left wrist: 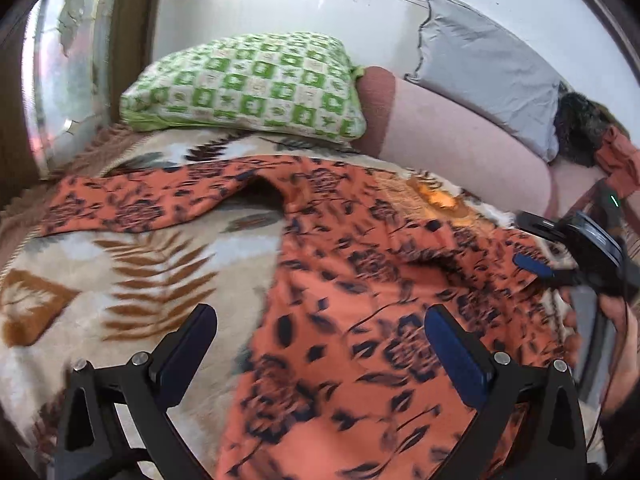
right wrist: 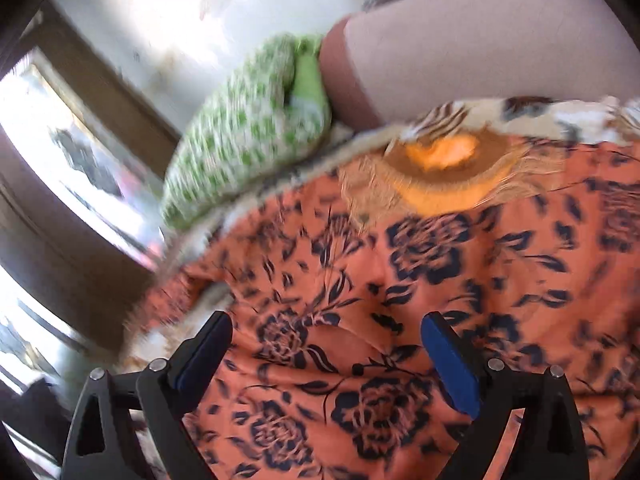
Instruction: Fold small clothes
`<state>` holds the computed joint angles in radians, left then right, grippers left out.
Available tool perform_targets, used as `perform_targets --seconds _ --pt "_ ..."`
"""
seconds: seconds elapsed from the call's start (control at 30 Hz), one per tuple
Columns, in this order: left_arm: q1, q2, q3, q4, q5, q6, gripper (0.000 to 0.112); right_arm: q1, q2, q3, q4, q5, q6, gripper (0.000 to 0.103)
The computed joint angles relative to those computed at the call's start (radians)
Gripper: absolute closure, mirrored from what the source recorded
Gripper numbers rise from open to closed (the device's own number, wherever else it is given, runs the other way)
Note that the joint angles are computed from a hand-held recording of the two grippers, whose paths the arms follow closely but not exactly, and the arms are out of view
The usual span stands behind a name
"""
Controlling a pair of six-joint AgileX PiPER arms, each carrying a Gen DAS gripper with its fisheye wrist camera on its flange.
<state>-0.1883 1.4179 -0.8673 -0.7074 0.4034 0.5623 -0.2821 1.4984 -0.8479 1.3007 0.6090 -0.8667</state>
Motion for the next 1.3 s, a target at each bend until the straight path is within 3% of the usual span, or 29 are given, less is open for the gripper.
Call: perform_targets --seconds 0.13,0.2,0.3,0.53,0.73,0.93,0.97,1.0,1.07,1.1,1.17,1.23,1.3 --pt "-0.03 0.193 -0.206 -0.066 0.145 -0.017 0.009 -0.347 -0.052 0.2 0.286 0.215 -0.126 0.006" --pt "-0.066 0.312 -0.339 -0.034 0.209 -0.138 0.009 -0.518 0.007 0.266 0.343 0.336 -0.132 0.006" --pt "-0.104 0.467 -0.524 -0.047 0.328 -0.262 0.009 -0.619 0.099 0.258 0.33 0.408 -0.136 0.006" --pt "-0.189 0.689 -0.783 -0.025 0.453 -0.508 0.009 -0.63 0.186 0.179 0.34 0.462 -0.169 0.006" --pt "-0.207 0.762 -0.843 -0.003 0.428 -0.636 0.015 -0.622 0.252 0.154 0.376 0.471 -0.188 0.006" --pt "-0.205 0.761 -0.832 -0.008 0.406 -0.649 0.017 -0.645 0.295 0.148 0.388 0.441 -0.13 0.007" --pt "-0.201 0.762 -0.837 -0.009 0.41 -0.654 0.028 -0.65 0.305 0.154 0.403 0.449 -0.126 0.007" --pt "-0.2 0.764 -0.85 0.018 0.414 -0.676 0.054 -0.655 0.31 0.159 0.406 0.455 -0.127 0.007" --pt "-0.204 0.773 -0.898 0.138 0.433 -0.767 0.087 -0.667 0.315 0.167 0.4 0.464 -0.14 0.007" --pt "-0.211 0.766 -0.911 0.227 0.417 -0.828 0.097 -0.672 0.317 0.169 0.392 0.465 -0.143 0.007" --pt "-0.239 0.74 -0.91 0.384 0.362 -0.904 0.105 -0.682 0.322 0.164 0.371 0.474 -0.149 0.007" --pt "-0.27 0.657 -0.827 0.584 0.204 -0.935 0.106 -0.687 0.312 0.159 0.35 0.467 -0.16 0.006" --pt "-0.281 0.62 -0.783 0.708 0.123 -0.987 0.106 -0.694 0.307 0.15 0.333 0.469 -0.165 0.006"
